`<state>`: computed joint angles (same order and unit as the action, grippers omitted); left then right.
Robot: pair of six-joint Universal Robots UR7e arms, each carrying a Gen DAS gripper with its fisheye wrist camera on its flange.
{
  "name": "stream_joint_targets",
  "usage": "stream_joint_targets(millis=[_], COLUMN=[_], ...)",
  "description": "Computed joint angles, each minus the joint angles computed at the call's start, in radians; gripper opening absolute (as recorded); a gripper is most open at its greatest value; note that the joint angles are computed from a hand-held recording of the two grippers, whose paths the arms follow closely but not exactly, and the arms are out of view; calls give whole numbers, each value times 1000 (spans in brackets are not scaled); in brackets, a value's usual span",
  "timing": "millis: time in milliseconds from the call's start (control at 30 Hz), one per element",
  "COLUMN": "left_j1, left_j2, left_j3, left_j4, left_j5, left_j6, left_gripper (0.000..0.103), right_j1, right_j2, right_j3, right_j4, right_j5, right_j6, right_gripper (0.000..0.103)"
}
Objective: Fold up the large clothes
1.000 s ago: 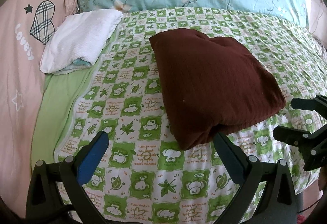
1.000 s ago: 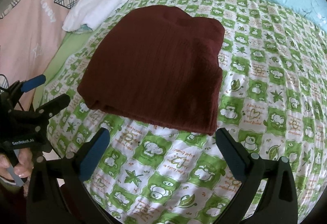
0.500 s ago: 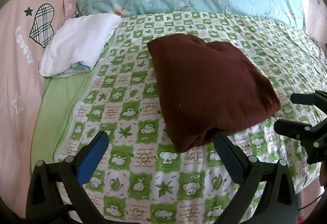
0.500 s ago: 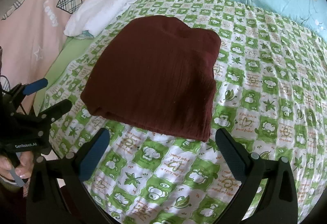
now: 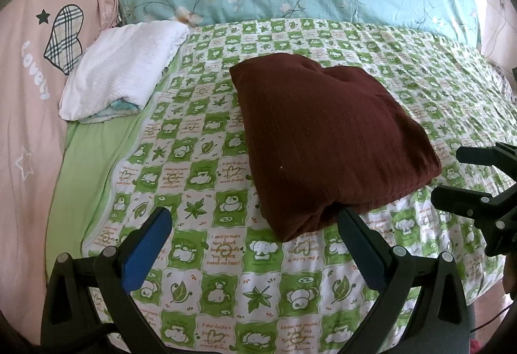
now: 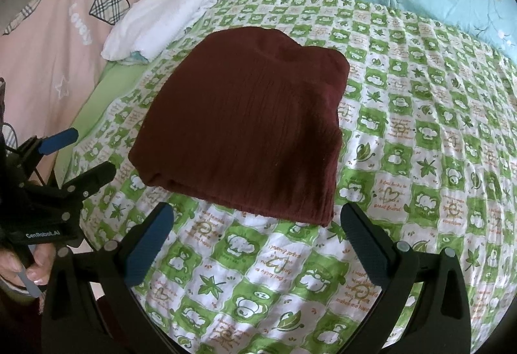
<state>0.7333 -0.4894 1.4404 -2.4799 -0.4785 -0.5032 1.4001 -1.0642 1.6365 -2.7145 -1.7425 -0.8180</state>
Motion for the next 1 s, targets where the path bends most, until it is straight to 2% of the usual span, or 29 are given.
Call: stream_joint_targets(millis=[1000], left_j1=[1], left_j2=[9], left_j3=[-13], left_j4=[1], left_j5=[2], left_j6=[7], left_gripper=[103], right_j1=[1], right_j2=[0], right_j3=[2], right_j4=[-5], right_j5=[0], right_j6=[3], right_gripper=[103])
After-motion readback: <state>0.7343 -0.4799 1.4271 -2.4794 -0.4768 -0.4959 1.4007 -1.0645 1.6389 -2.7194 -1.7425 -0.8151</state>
